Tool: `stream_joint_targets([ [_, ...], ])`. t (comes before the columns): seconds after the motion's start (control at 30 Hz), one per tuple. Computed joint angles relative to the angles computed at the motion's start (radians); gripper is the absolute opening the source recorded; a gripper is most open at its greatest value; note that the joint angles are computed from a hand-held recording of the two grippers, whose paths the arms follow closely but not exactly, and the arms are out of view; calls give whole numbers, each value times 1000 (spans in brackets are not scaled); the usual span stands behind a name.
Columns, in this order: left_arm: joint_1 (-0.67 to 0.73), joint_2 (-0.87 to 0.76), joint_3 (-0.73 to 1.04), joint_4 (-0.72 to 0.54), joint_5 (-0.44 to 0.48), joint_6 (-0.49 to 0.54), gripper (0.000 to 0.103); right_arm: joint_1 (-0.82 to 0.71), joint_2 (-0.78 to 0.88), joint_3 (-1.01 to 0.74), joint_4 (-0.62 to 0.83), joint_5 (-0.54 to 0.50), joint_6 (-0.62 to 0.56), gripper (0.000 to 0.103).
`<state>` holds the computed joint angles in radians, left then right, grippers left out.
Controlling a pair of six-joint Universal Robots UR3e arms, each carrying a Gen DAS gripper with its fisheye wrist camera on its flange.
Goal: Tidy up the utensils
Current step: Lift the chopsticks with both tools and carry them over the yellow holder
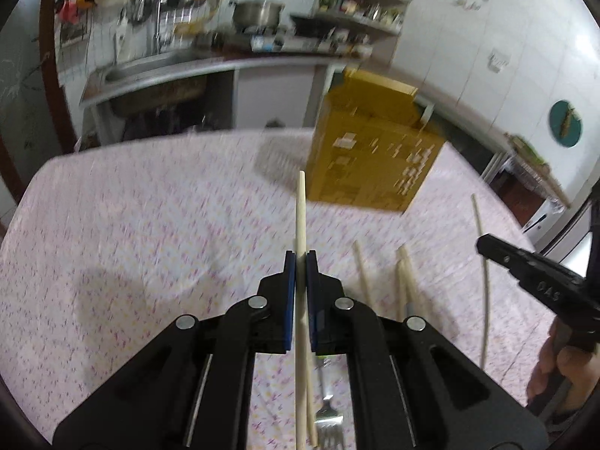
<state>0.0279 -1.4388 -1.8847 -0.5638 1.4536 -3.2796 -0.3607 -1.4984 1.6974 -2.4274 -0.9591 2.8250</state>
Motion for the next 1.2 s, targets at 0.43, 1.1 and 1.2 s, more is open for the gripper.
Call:
stream_joint_targets([
  [0.43, -75, -72, -75, 531, 34, -29, 4, -91, -54, 168, -529, 160, 173, 6],
  [1.1, -46, -126, -55, 654, -34, -80, 5, -71, 6, 158, -777, 143, 239, 6],
  [1.2, -41, -123, -39, 630, -47, -69, 4, -72, 12, 150, -770, 148, 240, 6],
])
